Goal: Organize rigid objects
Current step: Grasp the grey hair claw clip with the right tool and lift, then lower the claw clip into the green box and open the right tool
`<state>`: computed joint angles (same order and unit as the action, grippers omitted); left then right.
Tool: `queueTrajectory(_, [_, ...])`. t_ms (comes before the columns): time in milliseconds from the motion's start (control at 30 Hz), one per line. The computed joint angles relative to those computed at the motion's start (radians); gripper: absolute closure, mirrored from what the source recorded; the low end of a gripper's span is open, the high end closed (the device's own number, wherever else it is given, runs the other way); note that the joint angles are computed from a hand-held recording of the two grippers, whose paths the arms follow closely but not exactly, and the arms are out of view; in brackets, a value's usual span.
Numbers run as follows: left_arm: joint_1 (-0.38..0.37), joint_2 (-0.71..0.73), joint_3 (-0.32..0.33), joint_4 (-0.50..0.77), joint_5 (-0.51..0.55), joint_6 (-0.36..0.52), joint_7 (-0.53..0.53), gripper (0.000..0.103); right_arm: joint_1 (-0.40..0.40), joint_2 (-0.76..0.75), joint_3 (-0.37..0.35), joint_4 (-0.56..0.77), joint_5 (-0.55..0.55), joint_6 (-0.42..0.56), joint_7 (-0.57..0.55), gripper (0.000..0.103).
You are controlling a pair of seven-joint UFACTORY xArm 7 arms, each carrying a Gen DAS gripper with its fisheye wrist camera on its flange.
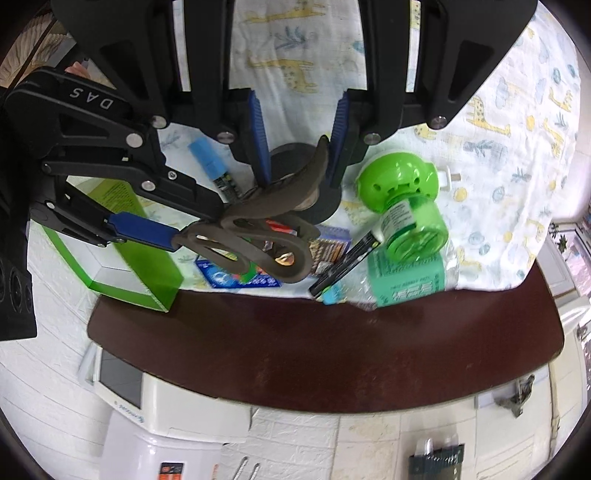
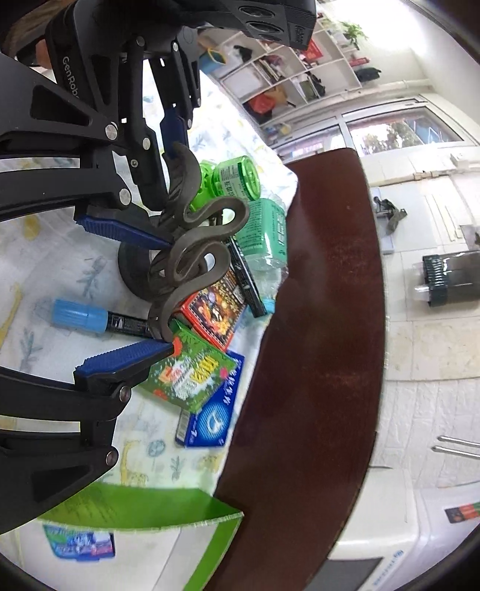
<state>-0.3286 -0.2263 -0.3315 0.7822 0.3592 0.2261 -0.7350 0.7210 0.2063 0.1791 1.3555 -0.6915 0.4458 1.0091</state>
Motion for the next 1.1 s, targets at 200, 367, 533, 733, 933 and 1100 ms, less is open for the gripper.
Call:
queueTrajectory(200, [-0.008, 0.038, -0.037, 0.086, 0.065, 0.02, -0.009, 0.075, -0.019, -0.106, 0.004, -0.081, -0.117, 0.018, 0.13, 0.049])
queueTrajectory(367, [-0.047, 0.125, -0.049, 0.214, 0.18, 0.047, -0.042, 0.075, -0.089, -0.219, 0.041, -0.181, -0.196, 0.022, 0.25, 0.049])
queueTrajectory(533, [-0.14, 0.272, -0.03, 0.4, 0.236, 0.088, -0.007, 0.075, -0.176, -0.349, 0.073, -0.297, -0.218, 0.032, 0.32, 0.049])
queueTrajectory(733, [-0.253, 0.454, -0.004, 0.634, 0.213, 0.15, 0.113, 0.075, -0.279, -0.524, 0.075, -0.45, -0.157, 0.02, 0.33, 0.049])
queueTrajectory(933, [-0.35, 0.617, 0.03, 0.846, 0.158, 0.231, 0.241, 0.075, -0.368, -0.627, 0.061, -0.565, -0.082, -0.029, 0.302, 0.049])
queueTrajectory(1100, [-0.41, 0.73, 0.075, 1.002, 0.085, 0.326, 0.319, 0.075, -0.41, -0.624, 0.029, -0.612, 0.02, -0.096, 0.216, 0.049])
